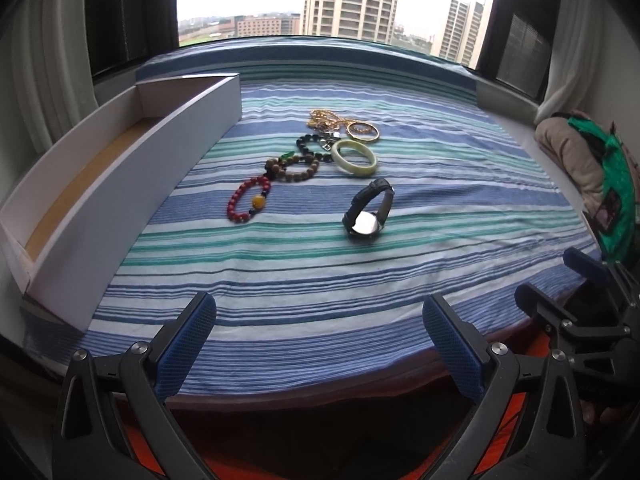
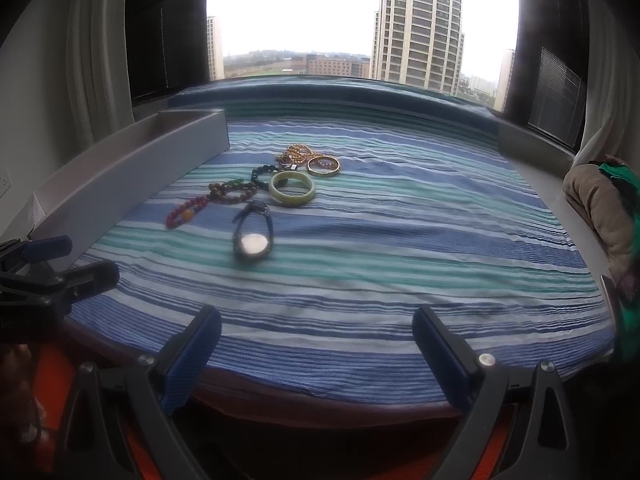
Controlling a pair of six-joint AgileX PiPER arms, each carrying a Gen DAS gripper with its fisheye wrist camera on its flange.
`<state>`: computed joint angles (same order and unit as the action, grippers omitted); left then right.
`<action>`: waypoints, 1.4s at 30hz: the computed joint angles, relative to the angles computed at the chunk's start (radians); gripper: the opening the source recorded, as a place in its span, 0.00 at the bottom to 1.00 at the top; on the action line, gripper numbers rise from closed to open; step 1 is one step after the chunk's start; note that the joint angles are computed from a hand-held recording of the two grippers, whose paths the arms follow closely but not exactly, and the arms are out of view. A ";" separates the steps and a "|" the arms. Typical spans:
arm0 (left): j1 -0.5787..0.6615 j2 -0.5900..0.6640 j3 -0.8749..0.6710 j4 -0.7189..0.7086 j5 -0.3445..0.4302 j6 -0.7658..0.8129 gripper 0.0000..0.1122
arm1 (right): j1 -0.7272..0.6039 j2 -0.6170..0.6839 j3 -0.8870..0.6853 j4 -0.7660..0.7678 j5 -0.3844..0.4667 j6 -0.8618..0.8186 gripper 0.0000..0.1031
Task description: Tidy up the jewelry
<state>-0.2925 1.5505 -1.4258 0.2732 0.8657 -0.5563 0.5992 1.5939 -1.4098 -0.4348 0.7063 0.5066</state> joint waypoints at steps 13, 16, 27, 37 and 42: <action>-0.004 -0.001 0.006 -0.003 -0.001 0.000 0.91 | 0.002 0.008 -0.008 0.004 0.001 -0.006 0.95; -0.005 -0.004 0.009 -0.003 0.000 -0.002 0.91 | 0.002 0.007 -0.006 0.006 0.000 -0.009 0.95; -0.010 -0.007 0.012 0.001 0.001 -0.003 0.91 | 0.013 0.006 -0.001 -0.004 -0.003 0.000 0.95; -0.009 -0.004 0.010 0.003 0.001 -0.006 0.91 | 0.014 0.010 -0.001 -0.001 -0.002 -0.004 0.95; -0.001 -0.002 0.016 -0.005 -0.002 -0.001 0.91 | 0.016 0.013 -0.001 0.004 0.002 -0.008 0.95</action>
<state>-0.2934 1.5482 -1.4099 0.2682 0.8634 -0.5569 0.6153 1.6073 -1.4112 -0.4305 0.7085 0.4984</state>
